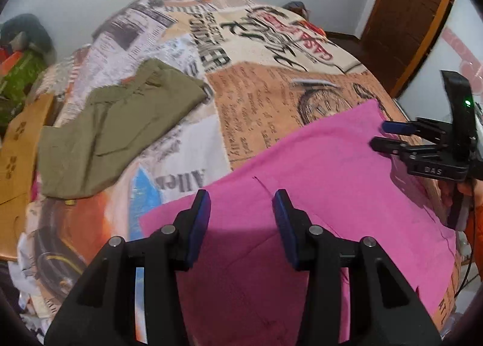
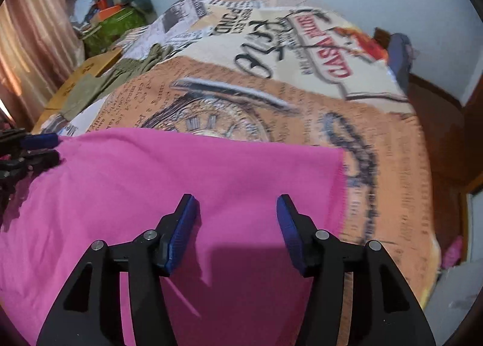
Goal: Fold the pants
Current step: 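Fold the pink pants again with both grippers and release them flat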
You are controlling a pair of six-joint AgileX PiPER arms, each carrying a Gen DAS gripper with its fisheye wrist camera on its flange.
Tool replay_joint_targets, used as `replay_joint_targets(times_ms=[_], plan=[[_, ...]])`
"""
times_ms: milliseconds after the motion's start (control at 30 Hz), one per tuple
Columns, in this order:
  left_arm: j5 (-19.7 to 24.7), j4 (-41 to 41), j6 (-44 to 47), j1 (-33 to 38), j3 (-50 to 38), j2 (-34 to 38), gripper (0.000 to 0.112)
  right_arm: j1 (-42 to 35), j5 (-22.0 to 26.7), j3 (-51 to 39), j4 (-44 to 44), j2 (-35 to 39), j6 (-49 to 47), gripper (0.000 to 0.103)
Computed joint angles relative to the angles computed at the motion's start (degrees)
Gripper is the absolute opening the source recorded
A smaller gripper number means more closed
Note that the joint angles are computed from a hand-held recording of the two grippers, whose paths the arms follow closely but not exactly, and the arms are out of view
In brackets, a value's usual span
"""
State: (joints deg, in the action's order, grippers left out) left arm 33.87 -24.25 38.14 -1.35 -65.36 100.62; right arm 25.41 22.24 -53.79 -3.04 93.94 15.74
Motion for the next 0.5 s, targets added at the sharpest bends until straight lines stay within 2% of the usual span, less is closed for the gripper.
replay_joint_targets(times_ms=[167, 233, 300, 500], plan=[[0.99, -1.64, -0.16, 2.08, 3.13, -7.82, 0.048, 1.56, 2.47, 2.65, -8.13, -9.19, 8.78, 0.052], [0.67, -1.68, -1.5, 2.68, 4.72, -10.93, 0.061, 3.1, 4.28, 3.32, -10.94, -13.27, 12.13, 0.053], [0.28, -2.49, -1.95, 3.5, 6.95, -14.82, 0.067, 5.18, 6.16, 3.8, -13.64, -16.93, 15.49, 0.053], [3.19, -1.61, -4.28, 4.73, 11.49, -24.31, 0.071, 15.39, 12.91, 4.6, -23.57, -25.31, 28.88, 0.053]])
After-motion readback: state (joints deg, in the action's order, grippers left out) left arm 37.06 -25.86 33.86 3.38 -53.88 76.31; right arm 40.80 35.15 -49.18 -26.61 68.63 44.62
